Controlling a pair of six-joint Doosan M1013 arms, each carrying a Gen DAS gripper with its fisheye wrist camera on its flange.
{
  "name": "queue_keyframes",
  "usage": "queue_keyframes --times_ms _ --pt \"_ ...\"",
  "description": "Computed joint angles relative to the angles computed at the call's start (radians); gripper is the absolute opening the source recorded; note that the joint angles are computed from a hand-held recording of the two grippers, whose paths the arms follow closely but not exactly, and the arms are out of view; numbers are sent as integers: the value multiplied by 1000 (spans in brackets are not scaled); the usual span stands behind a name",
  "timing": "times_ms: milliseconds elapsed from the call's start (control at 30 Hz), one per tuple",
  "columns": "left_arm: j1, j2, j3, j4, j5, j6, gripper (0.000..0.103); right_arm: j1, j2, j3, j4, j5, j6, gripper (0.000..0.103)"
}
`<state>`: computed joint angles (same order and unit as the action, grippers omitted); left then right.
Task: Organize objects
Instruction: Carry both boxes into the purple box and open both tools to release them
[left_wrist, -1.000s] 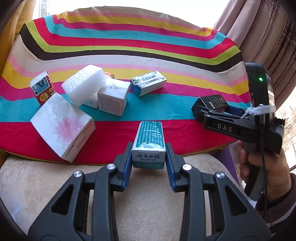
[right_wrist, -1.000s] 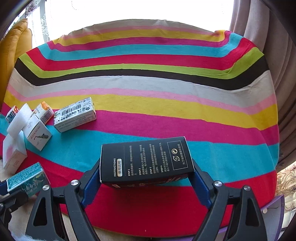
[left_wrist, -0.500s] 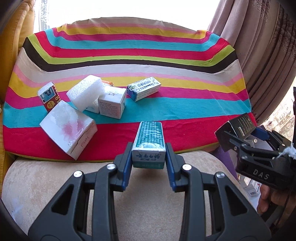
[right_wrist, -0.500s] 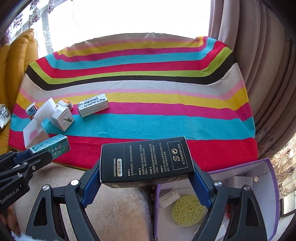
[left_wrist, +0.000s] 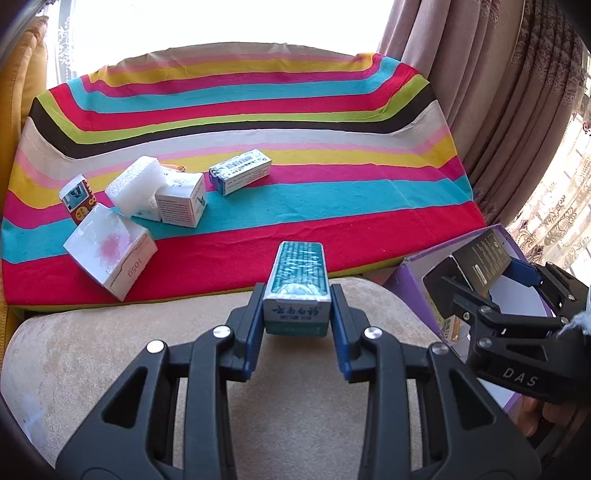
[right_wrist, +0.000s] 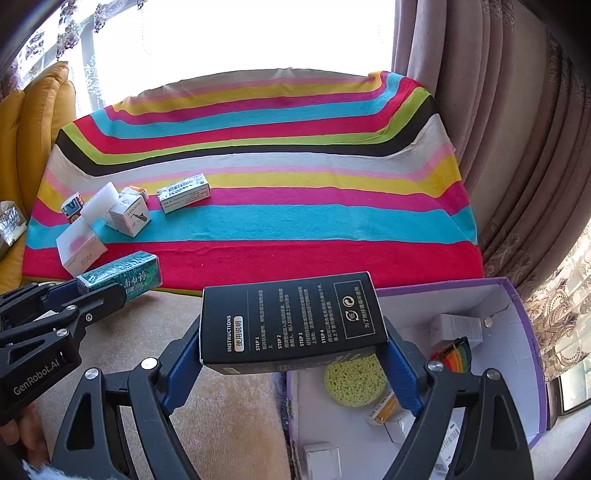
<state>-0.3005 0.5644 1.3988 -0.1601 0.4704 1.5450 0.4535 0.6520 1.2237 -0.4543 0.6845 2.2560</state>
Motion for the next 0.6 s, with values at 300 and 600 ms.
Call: queue_keyframes --times_ms 300,600 --pt "-20 -2 2 -61 14 88 37 -8 -34 51 -50 20 68 87" --pt "-33 4 -7 -221 53 240 37 -26 -69 108 -105 33 148 87"
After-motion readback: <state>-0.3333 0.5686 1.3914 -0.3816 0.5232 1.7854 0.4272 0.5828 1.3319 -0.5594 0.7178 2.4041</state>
